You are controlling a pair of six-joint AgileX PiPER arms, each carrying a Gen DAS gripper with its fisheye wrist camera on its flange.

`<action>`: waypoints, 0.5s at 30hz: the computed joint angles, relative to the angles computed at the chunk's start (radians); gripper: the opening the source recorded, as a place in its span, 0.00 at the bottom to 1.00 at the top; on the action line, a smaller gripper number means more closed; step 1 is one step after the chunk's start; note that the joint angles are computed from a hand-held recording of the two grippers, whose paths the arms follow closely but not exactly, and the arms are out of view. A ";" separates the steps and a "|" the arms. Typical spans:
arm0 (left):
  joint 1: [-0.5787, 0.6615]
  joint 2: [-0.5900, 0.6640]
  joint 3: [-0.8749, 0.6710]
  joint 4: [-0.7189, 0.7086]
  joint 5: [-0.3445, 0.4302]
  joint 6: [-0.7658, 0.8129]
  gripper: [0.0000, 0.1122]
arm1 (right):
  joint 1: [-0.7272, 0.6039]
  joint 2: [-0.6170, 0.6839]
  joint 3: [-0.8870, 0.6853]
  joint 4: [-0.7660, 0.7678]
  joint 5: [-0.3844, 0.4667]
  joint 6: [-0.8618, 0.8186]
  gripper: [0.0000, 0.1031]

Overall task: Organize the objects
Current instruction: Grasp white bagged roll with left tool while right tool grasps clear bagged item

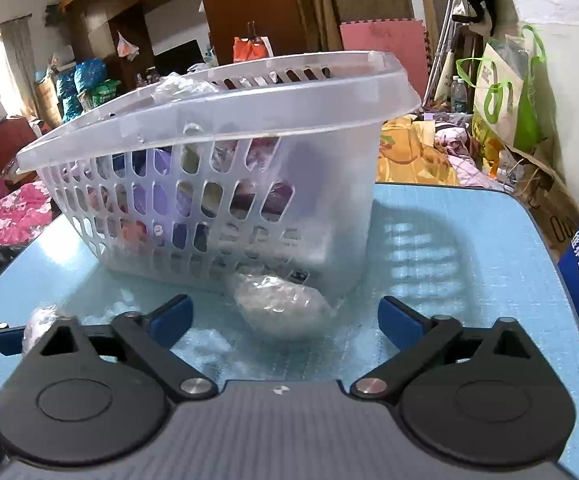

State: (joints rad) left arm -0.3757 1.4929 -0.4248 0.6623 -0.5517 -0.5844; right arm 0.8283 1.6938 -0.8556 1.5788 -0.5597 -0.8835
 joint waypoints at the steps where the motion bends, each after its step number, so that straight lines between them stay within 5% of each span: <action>1: 0.002 -0.001 0.001 0.000 -0.003 0.000 0.67 | 0.002 0.001 -0.003 0.014 0.006 -0.019 0.65; 5: -0.004 0.003 -0.013 0.000 0.006 -0.007 0.67 | 0.067 0.012 -0.016 0.084 -0.088 -0.098 0.48; 15: 0.013 0.011 0.009 -0.024 -0.064 0.029 0.67 | 0.249 -0.082 0.054 0.023 -0.248 -0.009 0.47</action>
State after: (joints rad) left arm -0.3623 1.5043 -0.4158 0.6385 -0.6159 -0.5551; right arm 1.0773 1.6120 -0.8018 1.6015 -0.8072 -0.8930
